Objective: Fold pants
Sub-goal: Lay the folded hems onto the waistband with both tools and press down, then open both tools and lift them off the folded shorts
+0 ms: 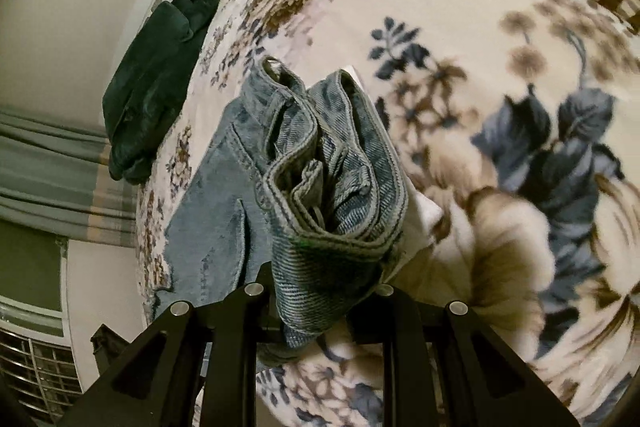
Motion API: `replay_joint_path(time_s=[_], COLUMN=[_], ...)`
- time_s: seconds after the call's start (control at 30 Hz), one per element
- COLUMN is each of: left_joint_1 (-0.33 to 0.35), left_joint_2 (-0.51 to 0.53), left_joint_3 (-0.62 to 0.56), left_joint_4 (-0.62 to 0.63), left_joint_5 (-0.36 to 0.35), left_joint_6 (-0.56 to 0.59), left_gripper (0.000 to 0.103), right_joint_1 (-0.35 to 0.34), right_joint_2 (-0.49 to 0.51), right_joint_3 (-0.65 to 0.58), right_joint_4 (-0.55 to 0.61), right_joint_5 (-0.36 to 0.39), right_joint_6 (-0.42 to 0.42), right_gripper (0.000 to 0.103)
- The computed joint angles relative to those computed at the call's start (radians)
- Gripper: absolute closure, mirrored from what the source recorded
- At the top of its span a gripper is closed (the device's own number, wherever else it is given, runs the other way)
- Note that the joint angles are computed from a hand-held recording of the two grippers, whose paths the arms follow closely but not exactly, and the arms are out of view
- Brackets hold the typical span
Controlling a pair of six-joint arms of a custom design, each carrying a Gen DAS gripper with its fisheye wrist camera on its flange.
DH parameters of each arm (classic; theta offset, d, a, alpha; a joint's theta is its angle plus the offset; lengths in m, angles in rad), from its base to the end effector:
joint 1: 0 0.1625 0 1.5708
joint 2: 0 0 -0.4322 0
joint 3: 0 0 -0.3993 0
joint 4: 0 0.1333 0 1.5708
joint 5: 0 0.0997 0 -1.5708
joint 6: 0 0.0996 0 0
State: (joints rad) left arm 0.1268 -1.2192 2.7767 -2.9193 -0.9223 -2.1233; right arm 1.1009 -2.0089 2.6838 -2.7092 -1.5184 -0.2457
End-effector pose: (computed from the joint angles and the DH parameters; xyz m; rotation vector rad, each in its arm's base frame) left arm -0.2089 -0.2216 0.0707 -0.8718 2.7750 -1.0194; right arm 0.0048 -0.2964 0.2600 -0.3120 -2.9347 0.6794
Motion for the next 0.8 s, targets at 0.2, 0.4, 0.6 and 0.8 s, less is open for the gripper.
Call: replay_joint_path(time_s=[0.2, 0.4, 0.6, 0.8], left_joint_1=[0.015, 0.007, -0.034, -0.021], left_joint_2=[-0.085, -0.128, -0.095, -0.054], left_joint_3=[-0.083, -0.244, -0.409, -0.496], left_joint_4=[0.271, 0.727, 1.124, 1.236], left_joint_5=[-0.049, -0.132, -0.126, -0.117], left_joint_6=[0.028, 0.060, 0.082, 0.200], left_gripper=[0.067, 0.051, 0.030, 0.021], right_joint_1=[0.023, 0.112, 0.440, 0.662], right_joint_2=[0.021, 0.014, 0.082, 0.139], right_joint_3=[-0.034, -0.075, -0.068, -0.061], right_joint_4=[0.055, 0.117, 0.029, -0.039], right_joint_5=[-0.049, -0.231, -0.625, -0.834], right_joint_6=[-0.004, 0.009, -0.040, -0.007], right_gripper=[0.066, 0.050, 0.011, 0.000])
